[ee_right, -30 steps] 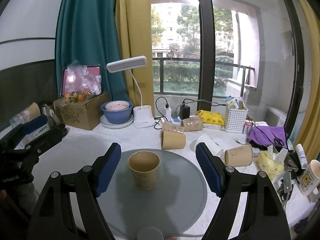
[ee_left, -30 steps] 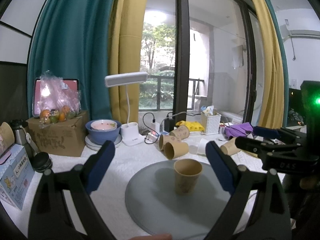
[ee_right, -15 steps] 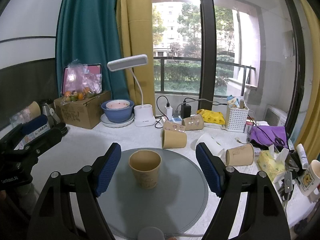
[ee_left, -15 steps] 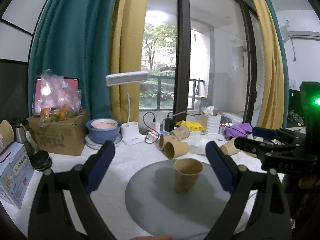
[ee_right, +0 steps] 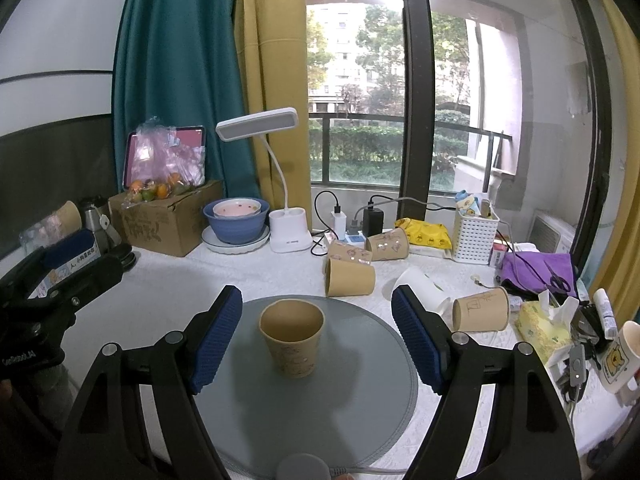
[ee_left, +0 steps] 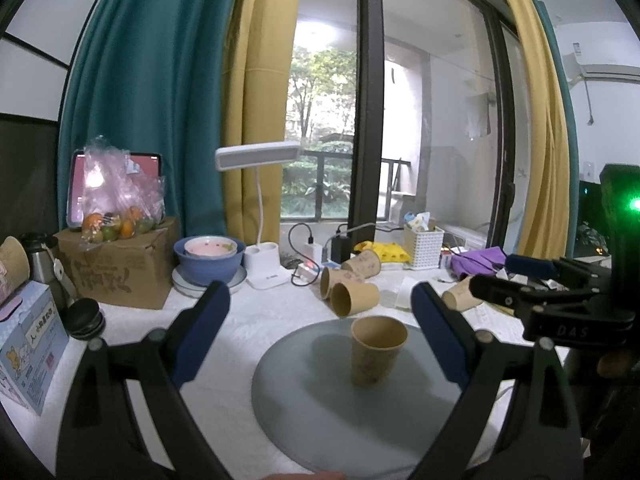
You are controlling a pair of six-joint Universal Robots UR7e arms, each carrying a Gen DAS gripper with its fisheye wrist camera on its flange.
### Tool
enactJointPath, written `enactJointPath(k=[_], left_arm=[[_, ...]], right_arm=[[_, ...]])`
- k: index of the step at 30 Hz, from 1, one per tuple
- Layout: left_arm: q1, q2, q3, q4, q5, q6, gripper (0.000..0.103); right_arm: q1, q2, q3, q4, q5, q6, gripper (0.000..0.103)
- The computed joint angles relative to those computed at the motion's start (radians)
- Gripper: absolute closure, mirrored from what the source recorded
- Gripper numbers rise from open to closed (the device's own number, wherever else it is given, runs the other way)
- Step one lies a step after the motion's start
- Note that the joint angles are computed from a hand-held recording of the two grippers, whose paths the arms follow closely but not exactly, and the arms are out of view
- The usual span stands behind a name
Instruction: Flip cup upright
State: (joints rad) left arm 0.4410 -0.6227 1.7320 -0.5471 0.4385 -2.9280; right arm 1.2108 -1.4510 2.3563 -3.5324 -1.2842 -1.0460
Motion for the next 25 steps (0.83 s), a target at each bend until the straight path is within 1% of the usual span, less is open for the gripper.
enactJointPath(k=[21,25], left_arm=[[-0.002,-0.002,0.004,0.0,0.0,-0.006,0.01],[-0.007,-0.009,0.028,-0.051,0.004,0.028,0.01]], right_arm=[[0.006,0.001,-0.002,0.0,-0.006,0.0,0.023],[0.006,0.001,-0.002,0.0,-0.006,0.0,0.023]])
